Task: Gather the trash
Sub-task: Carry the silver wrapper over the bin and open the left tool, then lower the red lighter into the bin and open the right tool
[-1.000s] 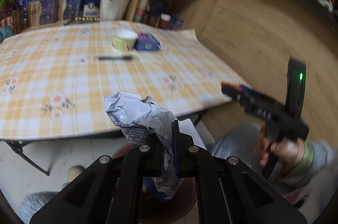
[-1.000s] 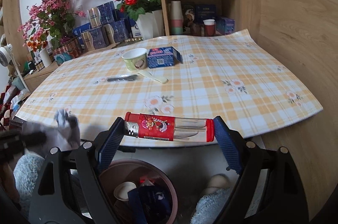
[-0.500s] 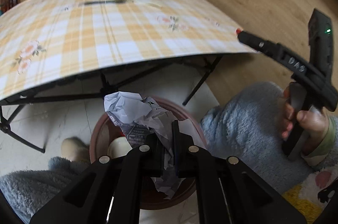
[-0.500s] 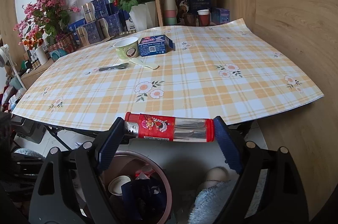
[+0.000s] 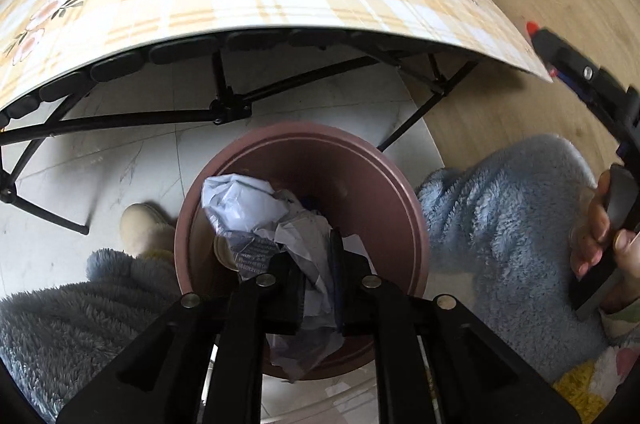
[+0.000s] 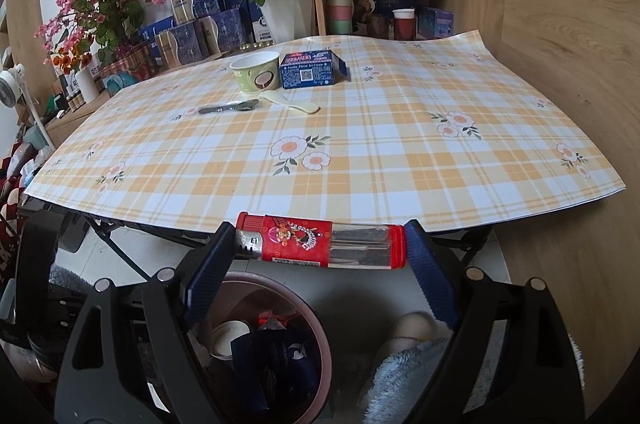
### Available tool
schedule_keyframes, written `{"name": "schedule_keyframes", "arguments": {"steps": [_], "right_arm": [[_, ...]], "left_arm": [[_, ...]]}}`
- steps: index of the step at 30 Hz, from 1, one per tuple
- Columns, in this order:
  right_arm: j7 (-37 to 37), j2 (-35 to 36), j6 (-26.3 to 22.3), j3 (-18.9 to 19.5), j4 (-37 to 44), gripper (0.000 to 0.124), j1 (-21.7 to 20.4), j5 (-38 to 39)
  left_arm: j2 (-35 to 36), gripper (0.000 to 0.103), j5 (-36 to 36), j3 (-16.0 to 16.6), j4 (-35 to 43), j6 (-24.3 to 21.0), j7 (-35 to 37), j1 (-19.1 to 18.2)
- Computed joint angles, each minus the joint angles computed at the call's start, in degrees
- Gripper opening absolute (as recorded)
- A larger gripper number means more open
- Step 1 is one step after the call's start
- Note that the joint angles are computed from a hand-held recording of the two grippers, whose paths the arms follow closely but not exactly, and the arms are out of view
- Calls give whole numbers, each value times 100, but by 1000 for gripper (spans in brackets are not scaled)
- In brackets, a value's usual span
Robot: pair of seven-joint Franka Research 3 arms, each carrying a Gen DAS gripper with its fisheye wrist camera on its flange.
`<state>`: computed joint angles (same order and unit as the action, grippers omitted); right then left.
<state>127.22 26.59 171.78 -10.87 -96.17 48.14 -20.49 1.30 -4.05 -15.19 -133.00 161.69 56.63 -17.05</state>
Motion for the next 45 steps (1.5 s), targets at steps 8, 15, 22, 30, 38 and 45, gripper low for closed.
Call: {"name": "schedule_keyframes", "arguments": {"steps": [8, 15, 22, 30, 38, 45], "right_arm": [[-69, -16, -28, -14, -13, 84, 72, -144], [-400, 30, -160, 278, 71, 84, -103, -1], [-1003, 175, -420, 584, 252, 84, -175, 114], [-1770, 470, -906, 877, 622, 84, -187, 286], [-2165, 723, -1482, 1013, 970, 84, -202, 467], [-2394, 998, -2070, 1167, 1358, 84, -286, 720]], "left_arm": [[-292, 71, 723, 61, -288, 557, -733, 30], [-1019, 84, 4371, -578, -644, 1225, -4355, 1211], [-2045, 93, 7050, -1448, -671, 267, -7384, 2085], [-2374, 94, 7125, -1091, -823, -693, -7713, 1539], [-2673, 95, 7025, -785, -1050, -1348, -7967, 1110], [-2708, 95, 6863, -684, -1088, -1605, -7944, 972]]}}
